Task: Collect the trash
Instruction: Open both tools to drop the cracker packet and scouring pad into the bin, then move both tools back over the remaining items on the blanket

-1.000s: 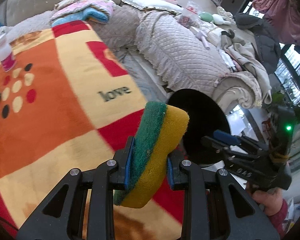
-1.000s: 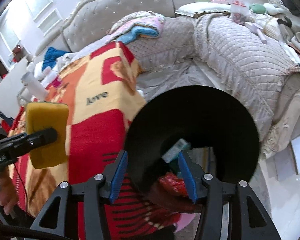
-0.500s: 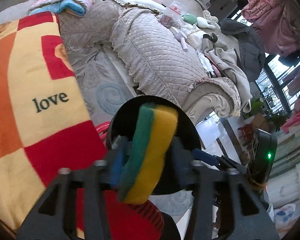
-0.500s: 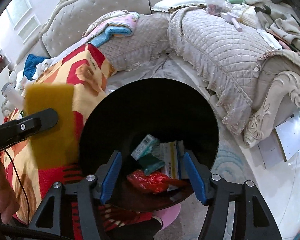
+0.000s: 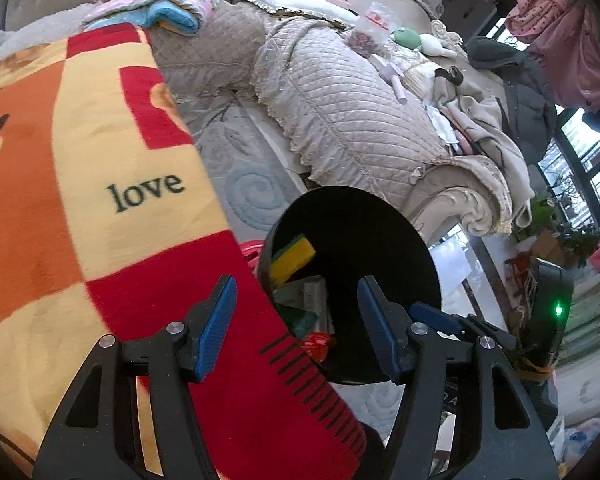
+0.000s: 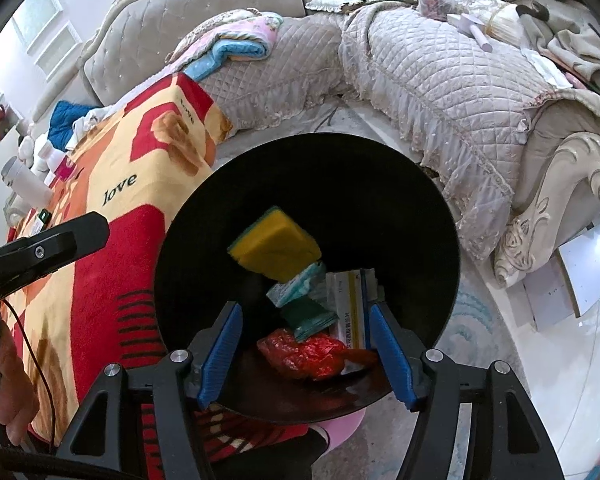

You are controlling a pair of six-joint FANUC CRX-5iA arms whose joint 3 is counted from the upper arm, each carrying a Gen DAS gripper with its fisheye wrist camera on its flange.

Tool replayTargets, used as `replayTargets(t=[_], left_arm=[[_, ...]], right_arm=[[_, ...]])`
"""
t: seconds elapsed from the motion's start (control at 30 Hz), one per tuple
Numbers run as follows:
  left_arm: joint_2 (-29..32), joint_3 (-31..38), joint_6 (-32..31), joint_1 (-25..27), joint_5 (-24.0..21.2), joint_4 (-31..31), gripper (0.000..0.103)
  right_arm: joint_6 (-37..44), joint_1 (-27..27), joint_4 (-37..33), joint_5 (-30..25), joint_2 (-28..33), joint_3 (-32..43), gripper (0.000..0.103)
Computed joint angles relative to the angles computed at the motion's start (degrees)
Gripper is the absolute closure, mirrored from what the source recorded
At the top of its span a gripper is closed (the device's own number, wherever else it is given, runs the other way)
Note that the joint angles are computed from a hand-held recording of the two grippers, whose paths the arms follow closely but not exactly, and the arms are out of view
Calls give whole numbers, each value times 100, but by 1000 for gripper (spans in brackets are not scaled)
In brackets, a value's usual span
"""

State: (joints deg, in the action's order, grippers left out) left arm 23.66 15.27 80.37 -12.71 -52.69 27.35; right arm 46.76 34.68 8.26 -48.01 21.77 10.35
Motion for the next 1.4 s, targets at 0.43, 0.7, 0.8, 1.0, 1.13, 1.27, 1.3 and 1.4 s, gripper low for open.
replayTargets(t=[0.43, 0.7, 0.8, 1.0, 1.13, 1.27, 1.3, 1.4], left_arm=[[-352, -259, 218, 92, 106, -530, 42], [-732, -558, 490, 306, 197, -1085, 42], [-901, -708, 646, 415, 251, -1319, 42], [-1181, -974, 858, 678, 271, -1604, 42], [-1348, -1142, 978, 887, 261, -1747, 42], [-1542, -1322, 1044, 1097, 255, -1892, 42], [-1599, -1368, 1063, 1158, 247, -1942, 42], [-1753, -1509, 1089, 1345, 234, -2031, 42]], right_arm=[[37, 185, 83, -105, 67, 219, 37], [239, 411, 26, -219, 287, 602, 36], [312, 488, 0, -269, 377, 767, 36], [515, 673, -49, -383, 630, 1218, 34], [729, 795, -142, -508, 862, 1605, 33], [982, 925, -252, -681, 1148, 2059, 33], [1019, 950, -272, -716, 1197, 2139, 33], [1192, 1043, -368, -880, 1426, 2516, 33]])
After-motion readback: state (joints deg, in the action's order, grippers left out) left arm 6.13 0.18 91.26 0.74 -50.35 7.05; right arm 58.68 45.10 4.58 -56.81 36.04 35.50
